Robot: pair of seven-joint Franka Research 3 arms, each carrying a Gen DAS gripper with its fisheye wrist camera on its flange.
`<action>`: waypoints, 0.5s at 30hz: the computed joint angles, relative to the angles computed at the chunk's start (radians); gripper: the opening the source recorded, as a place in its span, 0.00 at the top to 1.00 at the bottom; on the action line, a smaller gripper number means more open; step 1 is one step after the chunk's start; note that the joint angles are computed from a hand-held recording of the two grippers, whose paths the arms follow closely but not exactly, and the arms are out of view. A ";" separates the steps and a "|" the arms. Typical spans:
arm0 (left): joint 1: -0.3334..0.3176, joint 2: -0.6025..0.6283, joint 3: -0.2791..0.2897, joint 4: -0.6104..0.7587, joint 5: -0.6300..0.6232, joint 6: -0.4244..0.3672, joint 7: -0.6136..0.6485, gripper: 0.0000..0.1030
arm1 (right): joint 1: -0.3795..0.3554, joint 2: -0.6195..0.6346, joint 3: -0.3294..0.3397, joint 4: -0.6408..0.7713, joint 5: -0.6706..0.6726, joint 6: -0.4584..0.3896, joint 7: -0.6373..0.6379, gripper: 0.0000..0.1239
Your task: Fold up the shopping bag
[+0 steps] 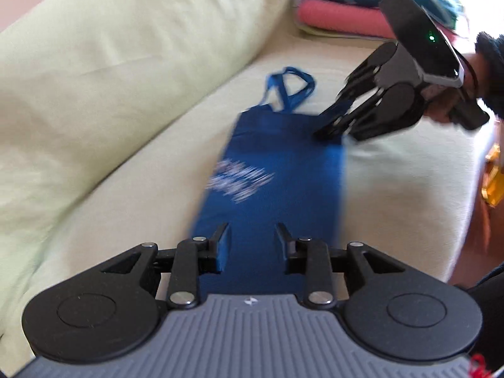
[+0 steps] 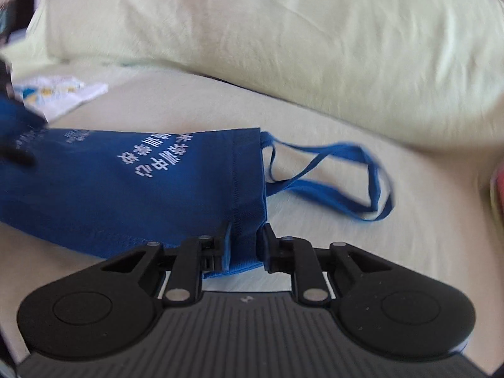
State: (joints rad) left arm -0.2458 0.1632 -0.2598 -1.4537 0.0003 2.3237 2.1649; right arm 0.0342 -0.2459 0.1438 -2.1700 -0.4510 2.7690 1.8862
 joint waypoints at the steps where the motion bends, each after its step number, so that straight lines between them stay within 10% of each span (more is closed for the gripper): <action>1: 0.002 0.023 0.012 0.033 0.026 -0.028 -0.021 0.65 | 0.000 0.036 -0.013 0.041 -0.003 -0.006 -0.050 0.95; 7: 0.042 0.051 0.005 0.024 -0.064 -0.123 -0.037 0.67 | 0.076 0.252 -0.122 0.294 0.320 -0.103 -0.352 1.00; 15: 0.030 0.015 0.005 -0.068 -0.053 -0.028 -0.072 0.67 | -0.027 -0.052 -0.083 -0.063 0.192 0.174 0.529 0.73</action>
